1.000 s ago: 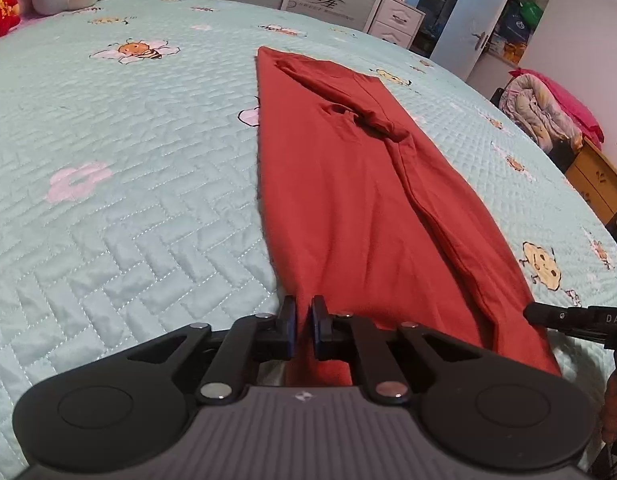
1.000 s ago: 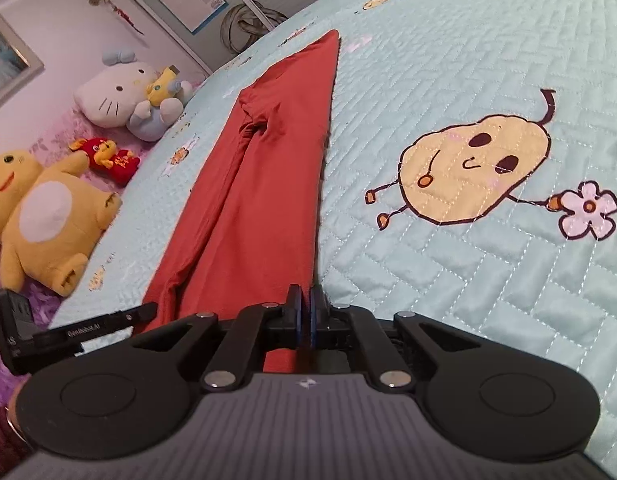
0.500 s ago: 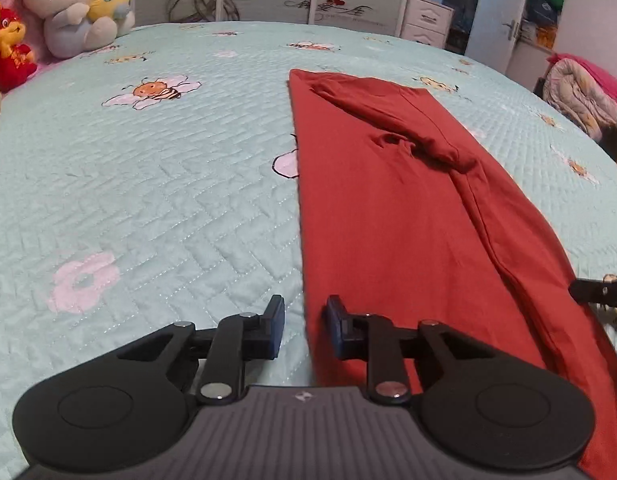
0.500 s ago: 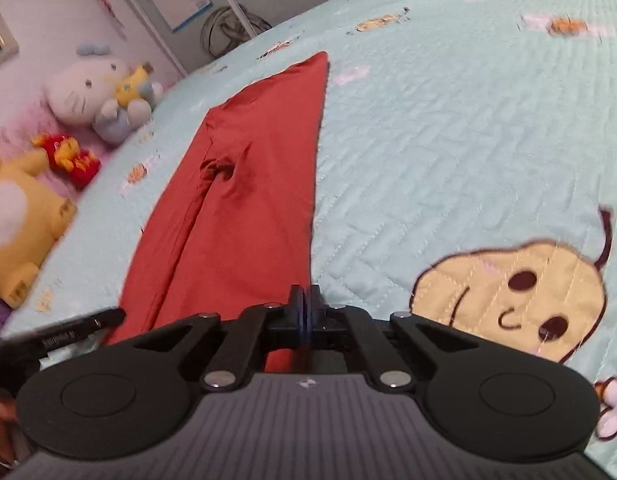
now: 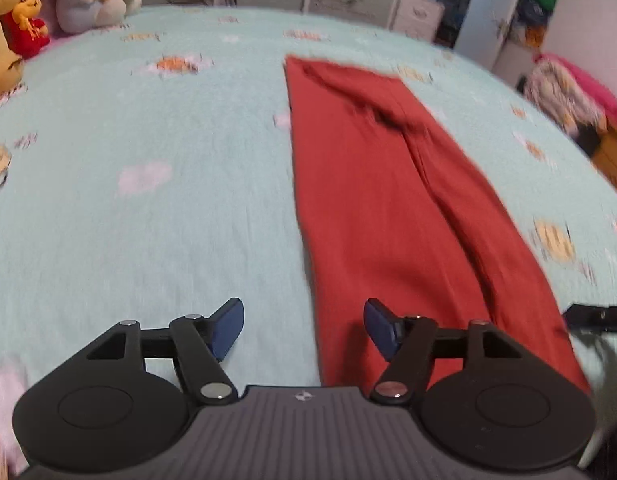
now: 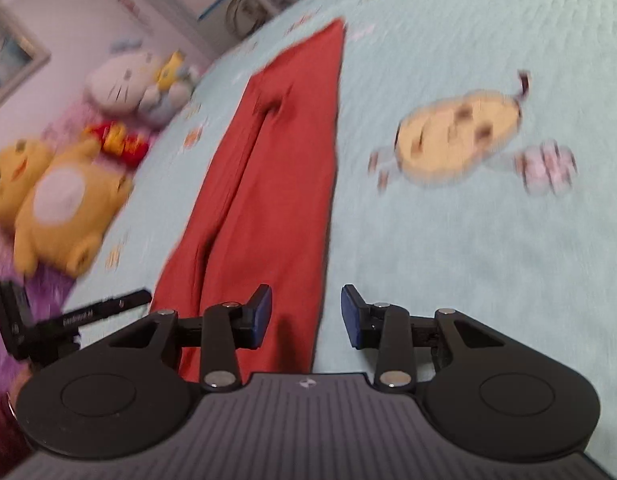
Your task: Fold clothes
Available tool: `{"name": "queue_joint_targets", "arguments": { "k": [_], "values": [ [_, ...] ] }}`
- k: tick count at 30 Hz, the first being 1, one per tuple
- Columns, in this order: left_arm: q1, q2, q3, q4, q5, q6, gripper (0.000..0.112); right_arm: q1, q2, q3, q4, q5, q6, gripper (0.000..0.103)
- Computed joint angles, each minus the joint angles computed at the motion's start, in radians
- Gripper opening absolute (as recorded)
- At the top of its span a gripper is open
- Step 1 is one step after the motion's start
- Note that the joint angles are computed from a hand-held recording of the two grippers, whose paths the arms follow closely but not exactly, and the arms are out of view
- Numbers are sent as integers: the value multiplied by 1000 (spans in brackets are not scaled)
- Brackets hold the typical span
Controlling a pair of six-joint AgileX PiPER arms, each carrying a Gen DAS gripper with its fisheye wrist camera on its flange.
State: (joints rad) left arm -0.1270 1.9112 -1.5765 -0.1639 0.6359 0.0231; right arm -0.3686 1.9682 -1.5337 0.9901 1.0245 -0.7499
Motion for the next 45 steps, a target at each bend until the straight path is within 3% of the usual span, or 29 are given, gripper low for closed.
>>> {"name": "queue_joint_targets", "arguments": {
  "k": [3,4,6,7,9,13,16,18,20,22,25,28,30,32,36,39,40,42,45],
  "values": [
    [-46,-70,134,81,-75,-38,69,24,-121,164,-12,-61,-120,39],
    [-60,-87,170,108,-107,-40,64,38,-150,202,-13,-99,-147,38],
    [-49,-88,158,61,-89,58,22,61,-169,219,-46,-143,-154,1],
    [-34,-83,136,34,-60,95,13,65,-171,216,-62,-150,-150,1],
    [1,-81,122,-39,-28,171,11,28,-160,204,-53,-111,-135,0],
    [2,-106,180,-62,-75,206,11,4,-146,213,-21,-93,-138,1],
    [10,-120,204,-116,-94,226,20,-15,-132,200,12,-50,-141,8],
    [-2,-139,210,-46,-94,156,47,-35,-159,208,31,-40,-142,19],
    [-30,-196,270,57,-166,66,55,-43,-217,245,83,-65,-224,21],
    [-56,-251,327,143,-238,3,56,-42,-253,256,108,-43,-300,21],
    [-99,-291,371,159,-306,51,56,-22,-266,251,105,28,-355,21],
    [-140,-293,390,142,-332,130,58,41,-298,289,60,-30,-437,21],
    [-168,-279,394,201,-335,102,58,92,-308,299,24,-68,-456,21],
    [-177,-256,388,200,-333,107,58,144,-298,285,0,-96,-415,21],
    [-174,-229,381,56,-320,264,58,261,-247,214,-134,-194,-235,21],
    [-192,-212,391,125,-332,236,60,335,-194,150,-274,-244,-77,21],
    [-191,-208,396,130,-341,233,61,339,-189,149,-276,-255,-66,19],
    [-181,-207,407,74,-354,264,64,344,-178,148,-281,-274,-43,2],
    [-163,-204,408,-12,-349,304,70,307,-166,146,-207,-258,-22,1]
  ]
}}
